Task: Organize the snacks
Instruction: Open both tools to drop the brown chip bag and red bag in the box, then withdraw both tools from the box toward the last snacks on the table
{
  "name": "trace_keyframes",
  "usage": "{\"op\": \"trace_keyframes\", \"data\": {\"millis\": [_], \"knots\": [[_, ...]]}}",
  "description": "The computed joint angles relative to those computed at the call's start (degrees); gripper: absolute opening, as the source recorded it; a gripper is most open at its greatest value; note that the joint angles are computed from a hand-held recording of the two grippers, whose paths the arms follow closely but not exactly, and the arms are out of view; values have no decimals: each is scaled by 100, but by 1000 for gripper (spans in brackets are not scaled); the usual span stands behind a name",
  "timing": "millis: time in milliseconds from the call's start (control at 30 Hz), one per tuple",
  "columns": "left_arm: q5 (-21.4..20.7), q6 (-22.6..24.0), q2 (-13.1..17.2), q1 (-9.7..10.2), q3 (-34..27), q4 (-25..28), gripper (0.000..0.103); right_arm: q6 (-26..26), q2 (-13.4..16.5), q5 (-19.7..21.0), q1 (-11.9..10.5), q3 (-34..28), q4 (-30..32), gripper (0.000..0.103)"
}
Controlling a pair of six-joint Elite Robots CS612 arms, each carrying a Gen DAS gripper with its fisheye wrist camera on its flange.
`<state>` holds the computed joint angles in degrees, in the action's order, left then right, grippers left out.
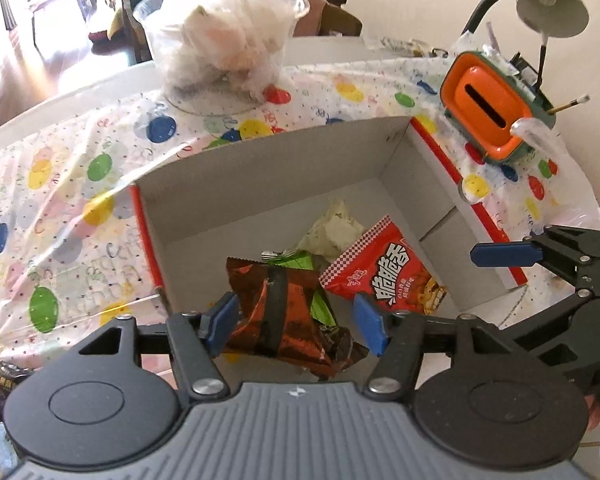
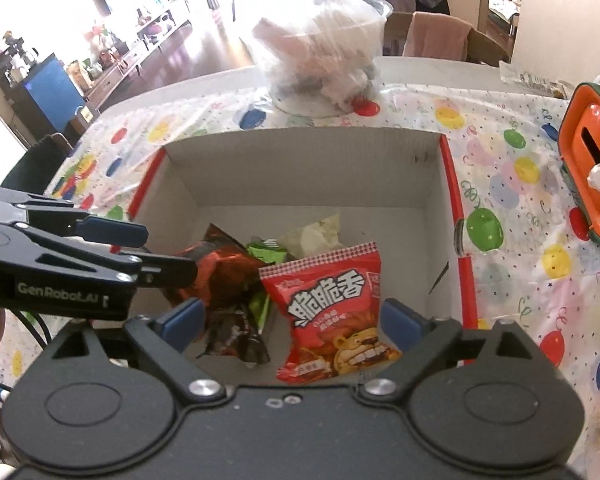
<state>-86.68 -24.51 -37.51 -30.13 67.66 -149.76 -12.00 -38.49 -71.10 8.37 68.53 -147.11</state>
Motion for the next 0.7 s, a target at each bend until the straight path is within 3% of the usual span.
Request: {"op": "trace_keyframes", "data": {"millis": [100, 467, 600, 700], "knots": [[126, -70, -139, -17, 248, -247, 71, 3, -74, 48, 4, 109, -162, 97], [765, 66, -607, -114, 1127, -1216, 71, 142, -309, 240, 58, 459, -727, 102], [816, 64, -775, -97, 1461, -1571, 82, 151, -358, 316, 117, 533, -836, 103], [834, 76, -891, -70, 1714, -1819, 82, 117, -366, 352, 186, 526, -763, 103]]}}
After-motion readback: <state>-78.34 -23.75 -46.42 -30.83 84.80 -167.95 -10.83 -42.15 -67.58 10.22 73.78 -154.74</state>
